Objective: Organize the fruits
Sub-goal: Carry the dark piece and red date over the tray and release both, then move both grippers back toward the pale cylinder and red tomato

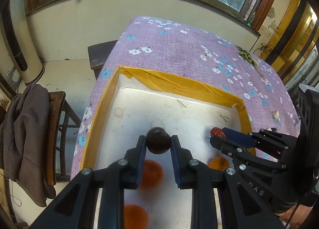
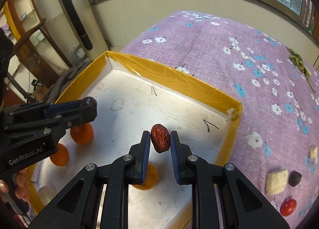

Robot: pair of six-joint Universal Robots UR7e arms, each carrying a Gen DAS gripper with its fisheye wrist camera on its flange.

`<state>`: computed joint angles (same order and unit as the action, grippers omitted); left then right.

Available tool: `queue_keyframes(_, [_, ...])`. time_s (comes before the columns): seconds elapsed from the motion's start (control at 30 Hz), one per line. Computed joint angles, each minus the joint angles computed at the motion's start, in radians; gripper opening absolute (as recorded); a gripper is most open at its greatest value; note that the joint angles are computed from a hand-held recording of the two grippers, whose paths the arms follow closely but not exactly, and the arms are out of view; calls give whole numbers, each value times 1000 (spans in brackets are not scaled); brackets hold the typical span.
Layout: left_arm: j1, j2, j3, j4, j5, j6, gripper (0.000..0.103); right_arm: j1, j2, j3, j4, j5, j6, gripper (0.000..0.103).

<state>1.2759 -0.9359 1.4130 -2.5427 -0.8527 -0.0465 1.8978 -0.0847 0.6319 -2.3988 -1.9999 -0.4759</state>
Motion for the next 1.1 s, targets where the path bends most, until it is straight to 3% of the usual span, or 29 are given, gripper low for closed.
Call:
queue_keyframes(0.47, [26, 42, -67, 76, 7, -38, 29, 0, 70, -118, 81, -42, -11, 21])
queue_keyframes(0.73, [7, 28, -33, 59, 43, -24, 47, 3, 28, -39, 27, -53, -6, 29])
queue_keyframes(0.87, [-17, 12, 20, -4, 108, 10, 63, 0, -34, 65, -46, -59, 12, 29])
queue_keyframes(0.97, [-35, -8, 65, -56, 145, 38, 67, 2, -85, 157, -123, -65, 8, 30])
queue_keyframes(1.1, [-64, -41, 143, -140, 203, 52, 84, 2, -164, 287, -201, -45, 22, 32])
